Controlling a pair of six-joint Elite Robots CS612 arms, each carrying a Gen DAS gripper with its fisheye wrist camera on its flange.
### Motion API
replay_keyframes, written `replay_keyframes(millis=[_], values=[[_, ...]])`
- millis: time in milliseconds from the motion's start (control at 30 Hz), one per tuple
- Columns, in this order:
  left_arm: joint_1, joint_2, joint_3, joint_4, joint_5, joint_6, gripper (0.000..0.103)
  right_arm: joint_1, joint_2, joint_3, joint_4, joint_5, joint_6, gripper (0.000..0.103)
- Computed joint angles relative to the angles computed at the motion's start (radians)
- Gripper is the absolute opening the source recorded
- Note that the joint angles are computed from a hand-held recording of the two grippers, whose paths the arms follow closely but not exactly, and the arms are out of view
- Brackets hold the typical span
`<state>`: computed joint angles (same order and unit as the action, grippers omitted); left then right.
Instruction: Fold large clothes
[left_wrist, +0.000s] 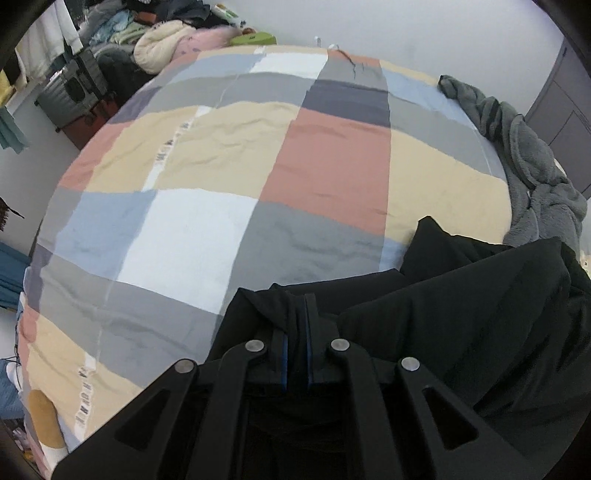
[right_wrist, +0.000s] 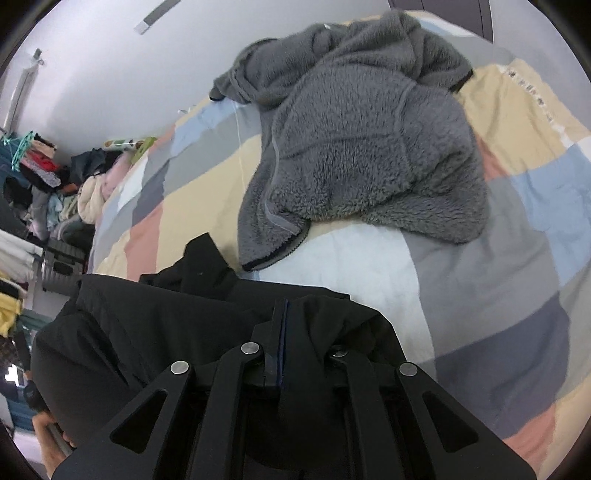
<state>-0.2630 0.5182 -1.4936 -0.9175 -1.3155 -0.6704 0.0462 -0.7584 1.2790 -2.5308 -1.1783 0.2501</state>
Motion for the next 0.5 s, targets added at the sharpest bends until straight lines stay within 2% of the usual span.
replay_keyframes(millis=[133, 333, 433, 500], values=[[0.007, 0.003, 0.020, -0.026, -0.033, 0.000, 0.008, 0.001, 0.016, -0.007, 0.015, 0.013, -0.011, 0.003], [0.026, 0.032, -0.035, -0.052, -0.131, -0.057, 0.009, -0.032, -0.008, 0.039, 0.003, 0.151, 0.000, 0.007], [0.025, 0.044, -0.069, -0.051, -0.159, -0.043, 0.010, -0.044, -0.041, 0.089, -0.015, 0.182, -0.001, 0.015], [0.028, 0.048, -0.092, -0.041, -0.184, -0.032, 0.013, -0.051, -0.074, 0.133, -0.038, 0.189, -0.007, 0.035]])
